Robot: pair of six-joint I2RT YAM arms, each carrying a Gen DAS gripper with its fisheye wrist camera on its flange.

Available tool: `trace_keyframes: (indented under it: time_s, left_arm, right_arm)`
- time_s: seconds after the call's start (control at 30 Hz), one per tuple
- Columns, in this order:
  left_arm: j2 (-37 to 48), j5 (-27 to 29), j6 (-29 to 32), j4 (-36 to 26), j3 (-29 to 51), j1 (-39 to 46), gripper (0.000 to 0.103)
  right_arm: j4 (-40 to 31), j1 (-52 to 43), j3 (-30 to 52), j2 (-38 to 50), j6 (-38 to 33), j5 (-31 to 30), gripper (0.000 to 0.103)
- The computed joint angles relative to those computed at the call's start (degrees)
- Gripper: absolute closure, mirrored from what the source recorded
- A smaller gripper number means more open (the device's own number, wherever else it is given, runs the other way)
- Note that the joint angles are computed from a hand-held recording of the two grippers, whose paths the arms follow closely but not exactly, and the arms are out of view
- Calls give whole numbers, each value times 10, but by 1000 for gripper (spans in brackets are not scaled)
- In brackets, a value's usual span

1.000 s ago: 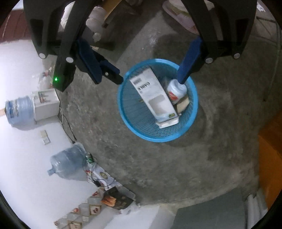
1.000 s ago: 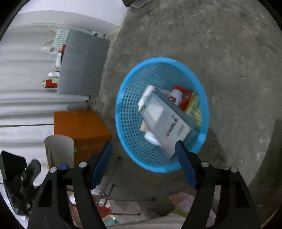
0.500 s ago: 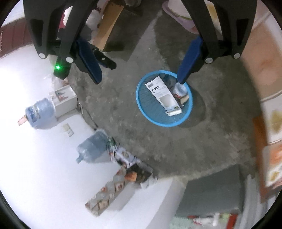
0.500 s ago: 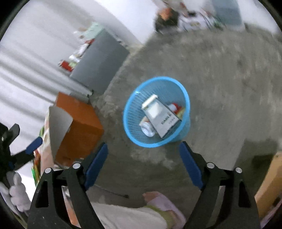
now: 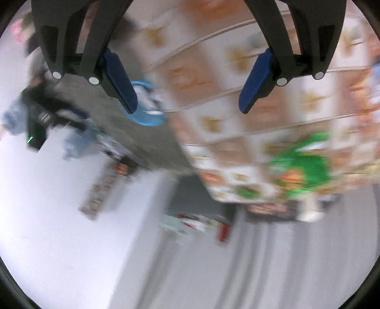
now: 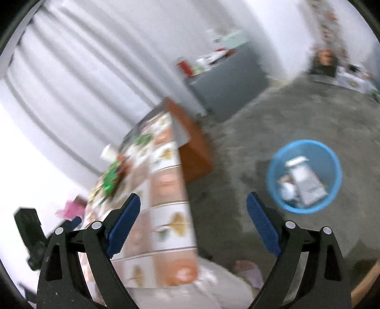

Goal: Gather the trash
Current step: 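Move both grippers back toward the table, then grasp the green snack bag with the right gripper while the left gripper grasps the pink chip bag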

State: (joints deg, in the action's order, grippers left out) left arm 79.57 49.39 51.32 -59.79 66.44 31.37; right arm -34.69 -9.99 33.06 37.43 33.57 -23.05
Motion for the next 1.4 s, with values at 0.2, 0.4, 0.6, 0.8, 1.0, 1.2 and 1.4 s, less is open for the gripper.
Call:
trace_keyframes:
  time_s: [0.2,0.4,0.6,0.8,1.0,1.2,1.4]
  left_arm:
    - [93,12,22,47,64,194,18]
    - [235,9,-97,105,204,277,18]
    - [304,-34,-115,180,259,280,18]
    - [274,-109,-59,336,158,251,20]
    - [277,-97,-19,329,157,225,20]
    - [231,-118,83,369,75,169,20]
    - [244,-217,108,458,30,108,20]
  right_arm:
    - [115,173,83,173,51,39,16]
    - [176,257,201,356,77,17,16]
    - [177,282,303,482,102,2,16]
    - [157,285,375,558,116,-20,16]
    - [142,281,460,637,127,-40,16]
    - [104,278,585,737,127,-50,16]
    - [38,285,726,831,103,-62,16]
